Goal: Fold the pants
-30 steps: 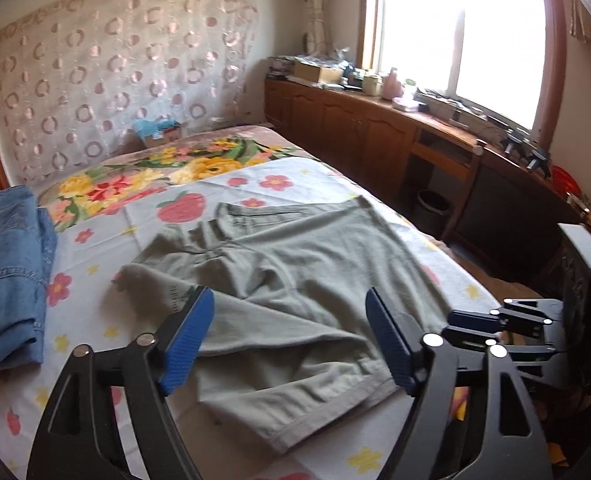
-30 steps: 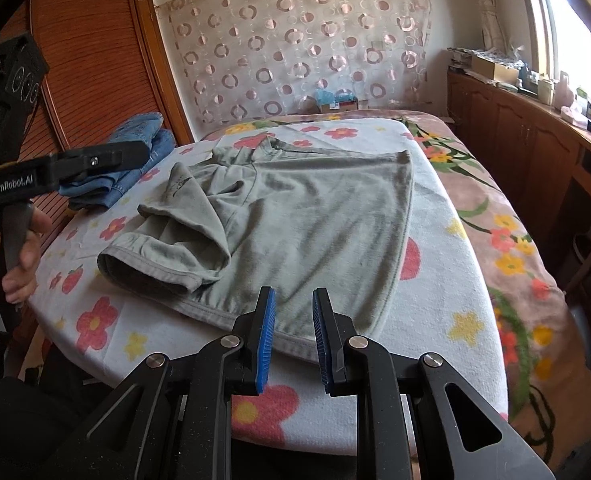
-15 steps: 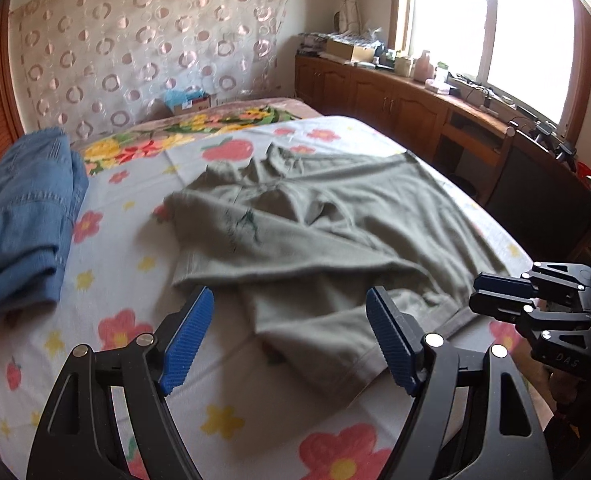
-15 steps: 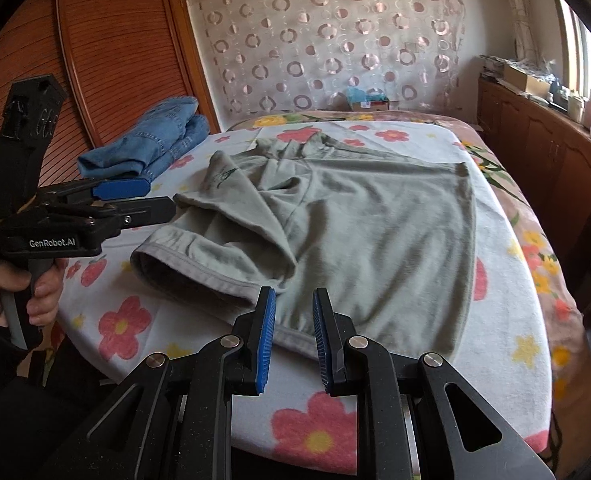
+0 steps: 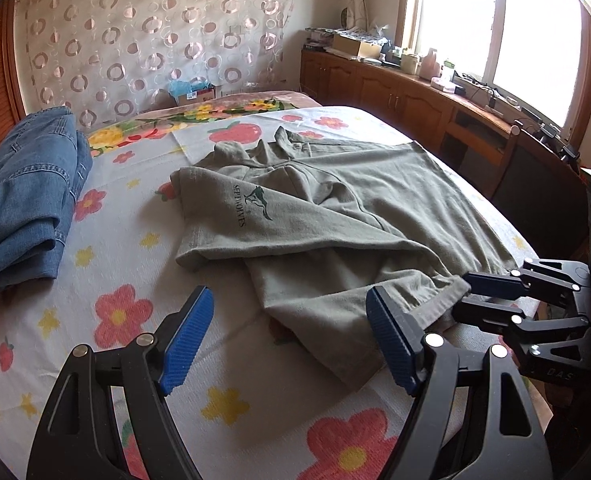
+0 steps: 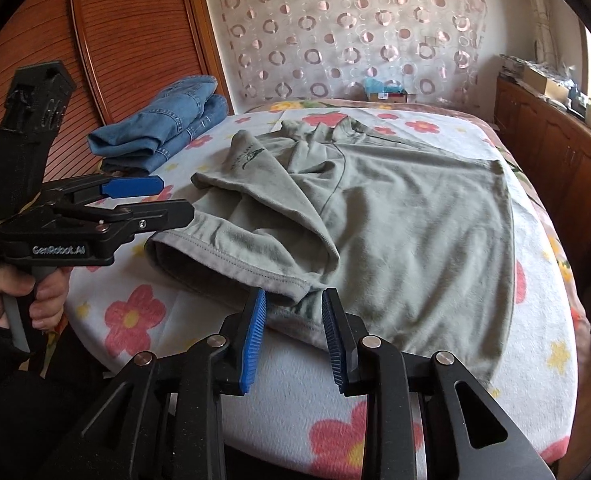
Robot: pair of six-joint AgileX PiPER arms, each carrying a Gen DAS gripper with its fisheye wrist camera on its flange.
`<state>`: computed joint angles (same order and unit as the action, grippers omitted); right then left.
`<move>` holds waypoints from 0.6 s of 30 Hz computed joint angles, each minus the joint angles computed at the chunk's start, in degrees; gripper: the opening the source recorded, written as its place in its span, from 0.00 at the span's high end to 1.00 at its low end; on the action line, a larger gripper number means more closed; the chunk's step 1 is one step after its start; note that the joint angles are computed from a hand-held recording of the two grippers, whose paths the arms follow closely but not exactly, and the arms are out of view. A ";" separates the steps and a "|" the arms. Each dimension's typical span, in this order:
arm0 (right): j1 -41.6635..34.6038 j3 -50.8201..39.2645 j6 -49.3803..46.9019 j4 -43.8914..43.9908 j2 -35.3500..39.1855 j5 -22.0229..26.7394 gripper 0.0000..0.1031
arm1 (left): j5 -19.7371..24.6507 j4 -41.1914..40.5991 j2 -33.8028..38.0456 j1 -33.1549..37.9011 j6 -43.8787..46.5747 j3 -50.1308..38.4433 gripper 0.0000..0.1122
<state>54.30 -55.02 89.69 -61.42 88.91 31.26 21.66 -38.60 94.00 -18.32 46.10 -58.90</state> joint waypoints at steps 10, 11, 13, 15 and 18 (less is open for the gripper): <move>0.50 1.85 8.74 -9.03 -0.63 -0.59 0.92 | -0.52 -2.29 -1.01 0.41 1.95 1.37 0.29; 0.86 2.50 10.47 -10.45 -1.14 -0.27 0.93 | -0.42 -2.40 -1.03 0.48 2.07 1.30 0.29; 1.75 3.83 13.42 -12.94 -2.62 0.76 0.94 | -0.37 -2.94 -1.14 0.50 2.59 1.32 0.29; 2.72 5.10 15.53 -14.82 -4.28 2.15 0.94 | -0.40 -3.13 -1.36 0.32 2.80 1.35 0.29; 3.93 6.48 16.73 -15.61 -6.21 4.26 0.95 | -0.43 -2.76 -1.60 -0.05 2.62 1.28 0.29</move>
<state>58.23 -48.54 106.42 -77.03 82.70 35.52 21.23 -41.36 92.39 -18.37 48.72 -57.62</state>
